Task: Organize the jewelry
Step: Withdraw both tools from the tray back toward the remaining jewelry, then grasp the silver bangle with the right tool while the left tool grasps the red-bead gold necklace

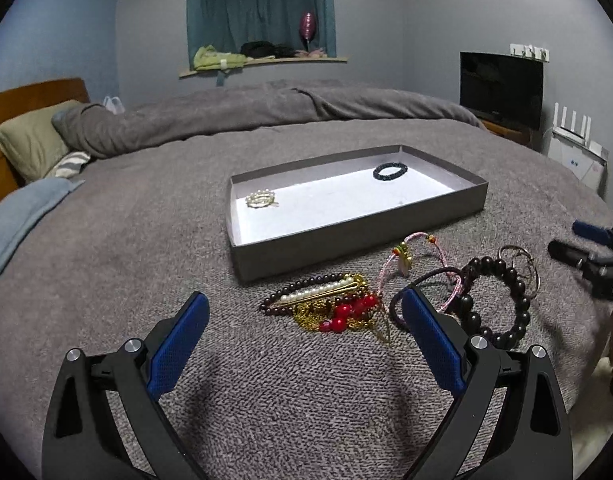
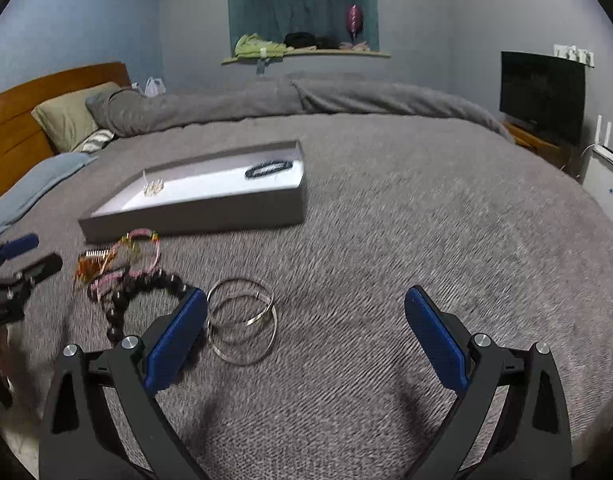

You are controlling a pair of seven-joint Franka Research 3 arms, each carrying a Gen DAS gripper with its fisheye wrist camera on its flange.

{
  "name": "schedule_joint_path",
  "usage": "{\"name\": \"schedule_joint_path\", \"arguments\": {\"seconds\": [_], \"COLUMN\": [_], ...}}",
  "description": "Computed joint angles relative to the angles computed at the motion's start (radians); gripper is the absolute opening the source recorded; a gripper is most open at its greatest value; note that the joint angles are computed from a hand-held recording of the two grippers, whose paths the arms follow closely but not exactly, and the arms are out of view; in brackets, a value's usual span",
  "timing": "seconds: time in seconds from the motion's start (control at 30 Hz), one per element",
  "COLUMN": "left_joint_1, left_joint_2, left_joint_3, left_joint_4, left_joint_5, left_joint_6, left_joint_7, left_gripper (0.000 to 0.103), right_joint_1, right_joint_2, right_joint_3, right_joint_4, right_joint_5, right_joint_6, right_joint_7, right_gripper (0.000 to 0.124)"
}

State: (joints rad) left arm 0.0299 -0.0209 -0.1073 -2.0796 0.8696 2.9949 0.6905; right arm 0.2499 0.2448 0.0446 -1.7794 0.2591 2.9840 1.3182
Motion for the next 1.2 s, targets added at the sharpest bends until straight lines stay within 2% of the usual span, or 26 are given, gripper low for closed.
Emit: {"name": "schedule_joint_path", "arguments": {"seconds": [0.1, 0.2, 0.33, 0.4, 0.47, 0.57, 0.73, 1.0, 1.2], "left_joint_1": [-0.003, -0.007, -0.011, -0.013, -0.016, -0.019, -0.021, -0.024, -0.030], "left_joint_2": [0.004, 0.009, 0.014, 0.015, 0.019, 0.021, 0.023, 0.031, 0.042], "left_joint_3": [0.002, 0.000, 0.001, 0.001, 0.001, 0.002, 0.004, 0.006, 0.003], "left_joint_4": [-0.008, -0.007, -0.008, -0.007, -0.007, -0.008, -0.012, -0.008, -0.002], "left_joint_5": [-0.057, -0.062, -0.081, -0.073, -0.096, -0.120, -0.144, -0.174, -0.267], "left_joint_6": [0.015, 0.012, 0.031, 0.029, 0.029, 0.033, 0.042, 0.032, 0.017], "left_joint_7": [0.056, 0.080, 0.106, 0.109, 0.135, 0.160, 0.188, 0.215, 0.290], "left_gripper": [0.096, 0.096, 0.096, 0.096, 0.096, 0.096, 0.096, 0.096, 0.096], "right_joint_1": [0.000, -0.018, -0.002, -0.011, -0.003, 0.012, 0.014, 0.012, 0.011], "right_joint_2": [0.007, 0.010, 0.018, 0.023, 0.025, 0.033, 0.047, 0.103, 0.097], "right_joint_3": [0.009, 0.040, 0.031, 0.044, 0.037, 0.022, 0.028, 0.027, 0.031], "right_joint_4": [0.004, 0.006, 0.019, 0.032, 0.037, 0.047, 0.074, 0.177, 0.161], "right_joint_5": [-0.002, 0.037, 0.028, 0.053, 0.048, 0.016, 0.015, 0.005, 0.011], "right_joint_6": [-0.017, -0.017, -0.046, -0.072, -0.082, -0.094, -0.120, -0.212, -0.190], "right_joint_7": [-0.023, -0.079, -0.105, -0.128, -0.132, -0.130, -0.158, -0.174, -0.194], "right_gripper": [0.098, 0.097, 0.075, 0.069, 0.058, 0.053, 0.053, 0.051, 0.049]}}
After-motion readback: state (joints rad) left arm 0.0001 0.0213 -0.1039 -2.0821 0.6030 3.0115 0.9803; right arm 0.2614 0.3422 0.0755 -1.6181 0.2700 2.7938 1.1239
